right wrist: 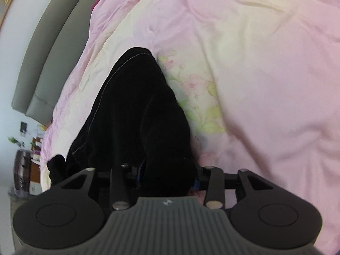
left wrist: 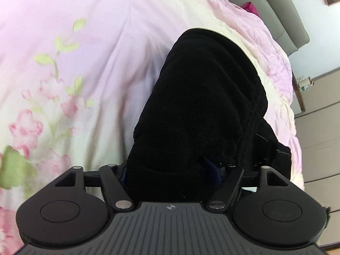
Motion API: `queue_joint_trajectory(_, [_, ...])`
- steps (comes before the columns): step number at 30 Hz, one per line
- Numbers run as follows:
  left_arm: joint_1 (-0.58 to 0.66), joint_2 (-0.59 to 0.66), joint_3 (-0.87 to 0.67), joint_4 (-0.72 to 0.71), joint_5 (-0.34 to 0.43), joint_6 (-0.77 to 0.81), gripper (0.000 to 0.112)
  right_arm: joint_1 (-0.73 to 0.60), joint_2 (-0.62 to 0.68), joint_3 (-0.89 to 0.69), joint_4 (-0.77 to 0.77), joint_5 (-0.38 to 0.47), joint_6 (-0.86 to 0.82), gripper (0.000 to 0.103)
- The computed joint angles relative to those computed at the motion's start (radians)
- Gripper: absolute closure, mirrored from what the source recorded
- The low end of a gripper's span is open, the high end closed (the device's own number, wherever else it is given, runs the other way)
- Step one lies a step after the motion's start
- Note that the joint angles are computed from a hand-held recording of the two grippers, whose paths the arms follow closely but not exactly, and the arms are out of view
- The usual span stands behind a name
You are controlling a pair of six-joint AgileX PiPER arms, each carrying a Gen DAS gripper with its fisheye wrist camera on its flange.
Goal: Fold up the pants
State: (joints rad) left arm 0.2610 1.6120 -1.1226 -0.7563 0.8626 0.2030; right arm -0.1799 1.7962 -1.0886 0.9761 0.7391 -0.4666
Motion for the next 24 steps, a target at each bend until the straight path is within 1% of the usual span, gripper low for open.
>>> queue_joint_trajectory(1, [-0.024,-0.010,-0.033,0.074,0.004,-0.056,0.026,0.006,-0.011,-0.017,-0.049,0.015,0.026,0.056])
queue_joint_trajectory(2, [-0.034,-0.022,-0.059,0.138,0.018,-0.089,0.026,0.001,-0.020,-0.024,-0.063,0.028,0.022,0.054])
queue_joint_trajectory(3, [-0.047,-0.037,-0.082,0.200,0.023,-0.117,0.026,-0.009,-0.032,-0.023,-0.060,0.027,0.004,0.047])
queue_joint_trajectory(4, [-0.064,-0.059,-0.086,0.267,0.003,-0.143,0.026,-0.020,-0.050,-0.011,-0.045,0.008,-0.021,0.041])
queue_joint_trajectory(6, [-0.130,-0.124,-0.087,0.441,-0.047,-0.239,0.026,-0.060,-0.069,0.015,0.008,-0.030,-0.079,0.038])
queue_joint_trajectory(7, [-0.166,-0.141,-0.092,0.501,-0.066,-0.265,0.026,-0.080,-0.065,0.024,0.046,-0.033,-0.105,0.038])
queue_joint_trajectory(8, [-0.191,-0.164,-0.088,0.529,-0.076,-0.262,0.026,-0.090,-0.055,0.025,0.085,-0.029,-0.121,0.038])
queue_joint_trajectory(11, [-0.315,-0.159,-0.115,0.592,-0.121,-0.259,0.025,-0.102,-0.010,0.020,0.170,-0.013,-0.155,0.038])
queue_joint_trajectory(16, [-0.493,-0.063,-0.190,0.616,-0.188,-0.274,0.023,-0.036,0.033,-0.009,0.227,-0.050,-0.192,0.038])
queue_joint_trajectory(17, [-0.523,-0.029,-0.211,0.601,-0.193,-0.265,0.023,-0.021,0.044,-0.023,0.217,-0.057,-0.187,0.038])
queue_joint_trajectory(19, [-0.567,0.035,-0.257,0.564,-0.178,-0.226,0.023,-0.001,0.058,-0.041,0.187,-0.069,-0.179,0.038])
queue_joint_trajectory(20, [-0.596,0.064,-0.282,0.562,-0.173,-0.220,0.023,0.001,0.068,-0.044,0.195,-0.068,-0.198,0.038])
queue_joint_trajectory(21, [-0.629,0.087,-0.301,0.562,-0.182,-0.214,0.023,-0.003,0.079,-0.044,0.211,-0.055,-0.218,0.038])
queue_joint_trajectory(24, [-0.738,0.137,-0.344,0.592,-0.245,-0.212,0.023,-0.027,0.115,-0.036,0.275,0.005,-0.272,0.038])
